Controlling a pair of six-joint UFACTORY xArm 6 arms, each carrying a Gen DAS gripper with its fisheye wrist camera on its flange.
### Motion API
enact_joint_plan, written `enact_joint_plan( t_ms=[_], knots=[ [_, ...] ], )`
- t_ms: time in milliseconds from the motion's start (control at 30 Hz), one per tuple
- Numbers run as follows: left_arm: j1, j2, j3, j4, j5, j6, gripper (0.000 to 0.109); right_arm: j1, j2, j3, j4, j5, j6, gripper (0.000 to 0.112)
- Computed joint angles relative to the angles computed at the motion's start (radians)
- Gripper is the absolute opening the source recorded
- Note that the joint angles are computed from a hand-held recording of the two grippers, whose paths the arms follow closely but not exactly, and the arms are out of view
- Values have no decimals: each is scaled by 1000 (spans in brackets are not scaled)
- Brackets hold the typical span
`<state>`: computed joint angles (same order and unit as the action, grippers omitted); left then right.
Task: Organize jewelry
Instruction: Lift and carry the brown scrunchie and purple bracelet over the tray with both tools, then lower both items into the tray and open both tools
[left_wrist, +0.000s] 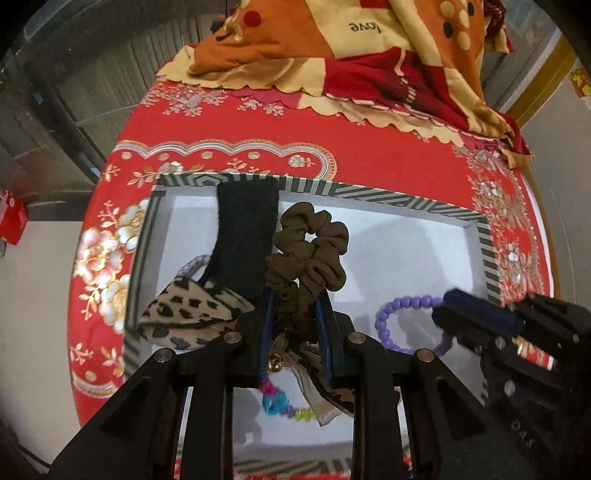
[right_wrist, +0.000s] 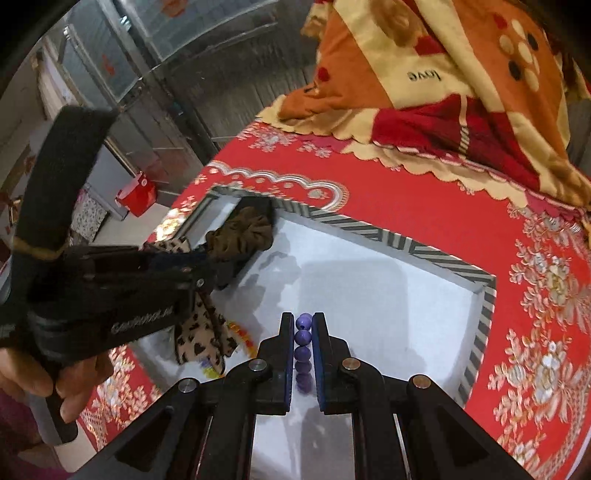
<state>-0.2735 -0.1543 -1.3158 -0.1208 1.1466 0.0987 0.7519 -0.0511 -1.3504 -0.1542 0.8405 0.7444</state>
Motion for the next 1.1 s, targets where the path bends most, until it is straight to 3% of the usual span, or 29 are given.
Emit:
enact_joint_plan(
  t_ms=[267, 567, 633, 833, 867, 967, 1100],
  knots=[
    [-27, 113, -82, 40, -15, -66, 21, -106, 58, 18, 46, -94, -2, 9],
    [-32, 142, -80, 56, -16, -80, 22, -122, 69, 41, 78, -120, 7, 9],
    [-28, 141, -79, 41, -12, -75, 30, -123, 57, 51, 75, -118, 18, 11],
    [-26, 119, -69, 34, -3, -78, 40, -105, 4, 87, 56, -108, 51, 15],
    [-25, 106, -62, 31, -2, -76, 41, -99, -6, 92, 45, -104, 60, 16],
    [-28, 59, -29, 33, -24, -70, 51, -82, -43, 111, 18, -88, 96, 41],
    [-26, 4, 3, 38, -35, -71, 55, -54, -88, 128, -23, -63, 149, 41]
  ],
)
